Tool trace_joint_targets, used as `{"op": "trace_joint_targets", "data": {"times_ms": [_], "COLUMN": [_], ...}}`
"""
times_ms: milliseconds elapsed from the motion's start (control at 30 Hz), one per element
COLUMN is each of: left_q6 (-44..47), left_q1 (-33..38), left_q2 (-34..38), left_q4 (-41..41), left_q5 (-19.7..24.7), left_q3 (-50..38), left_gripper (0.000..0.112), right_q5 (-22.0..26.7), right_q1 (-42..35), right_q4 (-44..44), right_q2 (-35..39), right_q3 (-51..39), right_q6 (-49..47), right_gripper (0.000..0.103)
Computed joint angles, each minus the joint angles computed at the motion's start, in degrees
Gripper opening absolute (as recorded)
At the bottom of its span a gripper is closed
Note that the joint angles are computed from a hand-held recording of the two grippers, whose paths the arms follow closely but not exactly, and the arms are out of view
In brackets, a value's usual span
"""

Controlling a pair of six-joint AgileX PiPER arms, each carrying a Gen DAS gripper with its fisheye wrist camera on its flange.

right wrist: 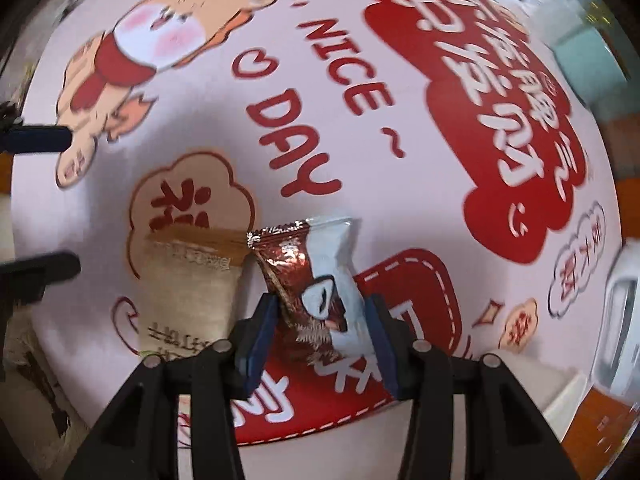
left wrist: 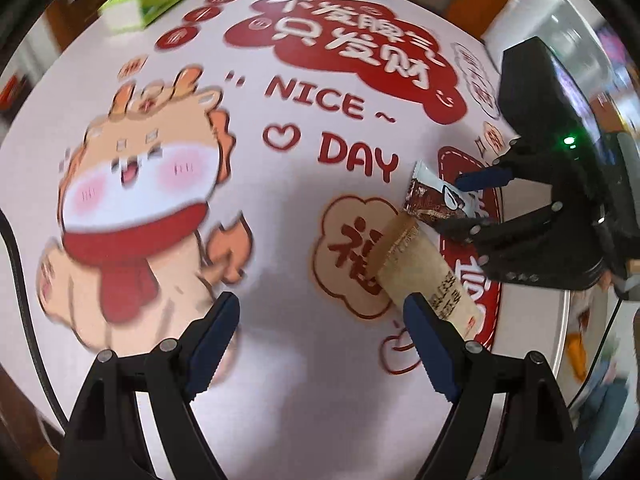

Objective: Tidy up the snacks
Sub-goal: 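Grasp a beige biscuit pack with the left tool while the right tool grasps a brown-white wrapped snack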

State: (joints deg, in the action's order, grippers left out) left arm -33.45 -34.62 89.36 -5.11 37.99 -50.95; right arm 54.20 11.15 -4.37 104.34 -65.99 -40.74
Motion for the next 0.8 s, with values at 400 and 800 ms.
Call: {"op": "trace_joint_targets", "data": {"times_ms": [400,800], "left_q6": [-23.8,-30.4], "left_q1": [-8.3,-12.6], "left_q2": [5.6,19.8], "left_q4": [2.7,5.9], "left_q5": [-2.1,10.1], "left_q3": [-3.4,-21.6], "left_gripper": [0.083,0.083], "right_q5": [6.8,9.7], "right_q1": [-6.8,-15.8], "right_q4": [9.6,17.5], "right_q2": [3.1,1.9], "right_q3": [-7.5,-12.7], "right_q6": [-1.9,-1.3], "right_gripper": [0.040,0.039]}}
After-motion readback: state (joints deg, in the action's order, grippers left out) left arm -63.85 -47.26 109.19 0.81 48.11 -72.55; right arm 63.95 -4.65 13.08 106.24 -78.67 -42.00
